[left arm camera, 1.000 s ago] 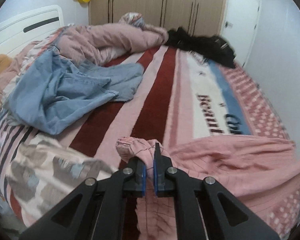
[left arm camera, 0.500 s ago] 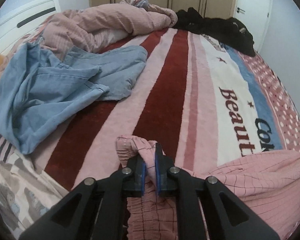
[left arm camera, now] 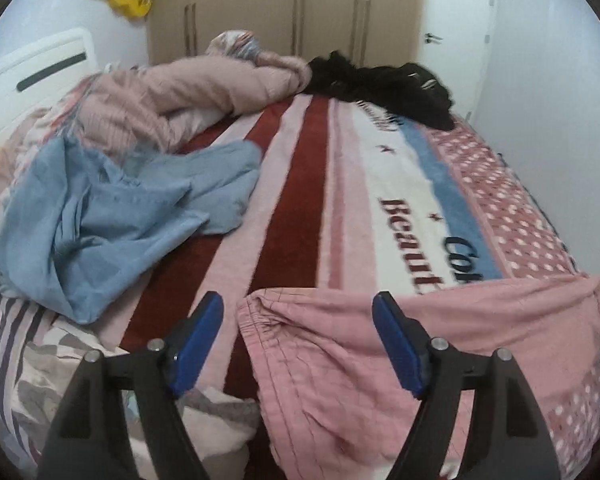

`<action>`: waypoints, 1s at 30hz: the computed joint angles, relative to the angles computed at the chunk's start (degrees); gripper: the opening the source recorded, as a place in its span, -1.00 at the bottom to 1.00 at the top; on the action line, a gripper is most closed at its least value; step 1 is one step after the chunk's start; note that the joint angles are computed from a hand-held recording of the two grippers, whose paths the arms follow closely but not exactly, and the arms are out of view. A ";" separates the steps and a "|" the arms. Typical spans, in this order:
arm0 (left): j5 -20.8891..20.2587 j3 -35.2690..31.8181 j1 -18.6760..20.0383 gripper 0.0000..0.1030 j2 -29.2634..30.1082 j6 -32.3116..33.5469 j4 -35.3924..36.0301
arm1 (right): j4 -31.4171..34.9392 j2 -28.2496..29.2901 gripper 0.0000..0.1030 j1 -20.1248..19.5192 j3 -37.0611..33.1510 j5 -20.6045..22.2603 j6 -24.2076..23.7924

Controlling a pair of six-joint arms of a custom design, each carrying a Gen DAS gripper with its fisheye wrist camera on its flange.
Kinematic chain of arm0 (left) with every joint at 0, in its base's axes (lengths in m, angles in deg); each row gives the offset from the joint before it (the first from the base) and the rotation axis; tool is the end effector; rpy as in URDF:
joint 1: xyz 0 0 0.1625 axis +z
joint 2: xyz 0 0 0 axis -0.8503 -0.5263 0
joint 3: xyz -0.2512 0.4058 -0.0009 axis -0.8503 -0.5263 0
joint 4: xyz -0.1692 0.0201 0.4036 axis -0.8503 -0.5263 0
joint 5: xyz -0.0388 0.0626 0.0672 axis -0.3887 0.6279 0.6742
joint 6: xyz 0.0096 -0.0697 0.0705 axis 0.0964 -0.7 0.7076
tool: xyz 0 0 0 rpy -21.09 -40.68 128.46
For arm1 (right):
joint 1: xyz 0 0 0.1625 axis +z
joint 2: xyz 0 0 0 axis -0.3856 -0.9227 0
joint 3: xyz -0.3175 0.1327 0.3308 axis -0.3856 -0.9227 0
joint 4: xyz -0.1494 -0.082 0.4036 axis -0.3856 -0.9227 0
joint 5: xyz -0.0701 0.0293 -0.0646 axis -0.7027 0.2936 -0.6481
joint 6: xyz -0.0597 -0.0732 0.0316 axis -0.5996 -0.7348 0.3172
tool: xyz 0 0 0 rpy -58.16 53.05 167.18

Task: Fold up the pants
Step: 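Lay the pants flat on the bed and open both grippers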

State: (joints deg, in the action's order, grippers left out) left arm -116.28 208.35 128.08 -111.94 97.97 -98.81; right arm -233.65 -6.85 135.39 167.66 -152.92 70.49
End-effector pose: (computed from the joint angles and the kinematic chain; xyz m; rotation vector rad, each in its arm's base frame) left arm 0.0798 -0.3812 0.4771 0.2543 2.2187 -0.9620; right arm 0.2438 -0.3973 0.1035 0.3495 -2.4302 0.8316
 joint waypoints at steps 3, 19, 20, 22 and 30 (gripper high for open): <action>-0.65 1.60 -3.22 0.43 -2.77 -1.08 4.91 | 0.41 2.38 -0.10 3.73 -0.25 3.72 -1.38; -6.67 2.81 2.15 0.42 18.50 2.45 -2.13 | 11.68 17.85 -0.79 2.69 -14.30 9.73 -3.51; -6.76 1.97 2.76 0.42 19.71 2.76 -2.94 | 11.51 18.01 -0.84 2.09 -14.88 9.22 -3.68; -7.12 0.10 3.74 0.42 22.05 2.88 -4.33 | 11.23 17.74 -0.84 0.96 -15.62 8.62 -4.24; -0.97 -4.54 3.91 0.43 30.11 5.47 -16.02 | 13.02 18.61 -0.84 -1.62 -22.67 2.88 -3.82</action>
